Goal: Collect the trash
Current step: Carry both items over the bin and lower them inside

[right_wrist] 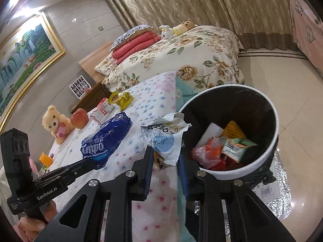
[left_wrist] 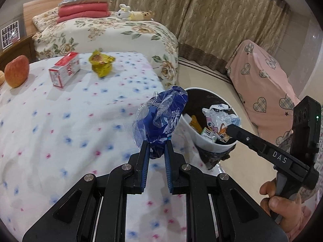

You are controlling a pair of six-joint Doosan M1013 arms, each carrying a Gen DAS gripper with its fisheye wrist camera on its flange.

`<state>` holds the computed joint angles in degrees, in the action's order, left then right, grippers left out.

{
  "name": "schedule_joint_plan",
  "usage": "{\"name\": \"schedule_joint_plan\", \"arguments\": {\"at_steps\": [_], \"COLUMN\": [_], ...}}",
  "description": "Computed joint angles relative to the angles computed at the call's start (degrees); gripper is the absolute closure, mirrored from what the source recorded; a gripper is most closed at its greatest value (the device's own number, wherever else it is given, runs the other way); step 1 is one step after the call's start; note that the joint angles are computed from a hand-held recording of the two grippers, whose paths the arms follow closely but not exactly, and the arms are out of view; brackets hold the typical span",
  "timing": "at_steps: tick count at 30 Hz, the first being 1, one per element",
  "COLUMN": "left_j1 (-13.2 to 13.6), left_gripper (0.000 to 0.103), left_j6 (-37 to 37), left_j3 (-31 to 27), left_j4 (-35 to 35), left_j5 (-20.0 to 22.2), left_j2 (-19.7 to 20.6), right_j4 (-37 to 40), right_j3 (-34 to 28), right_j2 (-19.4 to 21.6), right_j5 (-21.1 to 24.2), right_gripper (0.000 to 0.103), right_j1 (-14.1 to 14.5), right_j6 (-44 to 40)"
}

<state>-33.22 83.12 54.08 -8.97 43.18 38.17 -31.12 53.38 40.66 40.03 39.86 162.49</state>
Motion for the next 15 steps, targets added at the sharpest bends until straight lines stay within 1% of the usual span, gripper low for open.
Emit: {"name": "schedule_joint_plan", "arguments": {"at_steps": [15], "left_j1": [-1.75], "left_gripper": [0.09], "left_j6": [1.81], "left_j3": [-4.24], "left_j4": [0.42], "left_j5": [2.59], "left_j2": [2.42], "right_j4": [-2.52], "right_j3": [3.58], "right_j2": [-1.89], "right_j5": [0.42], "right_gripper": [0.079], "right_j1": [-0.65], "right_j6": [4.51]}}
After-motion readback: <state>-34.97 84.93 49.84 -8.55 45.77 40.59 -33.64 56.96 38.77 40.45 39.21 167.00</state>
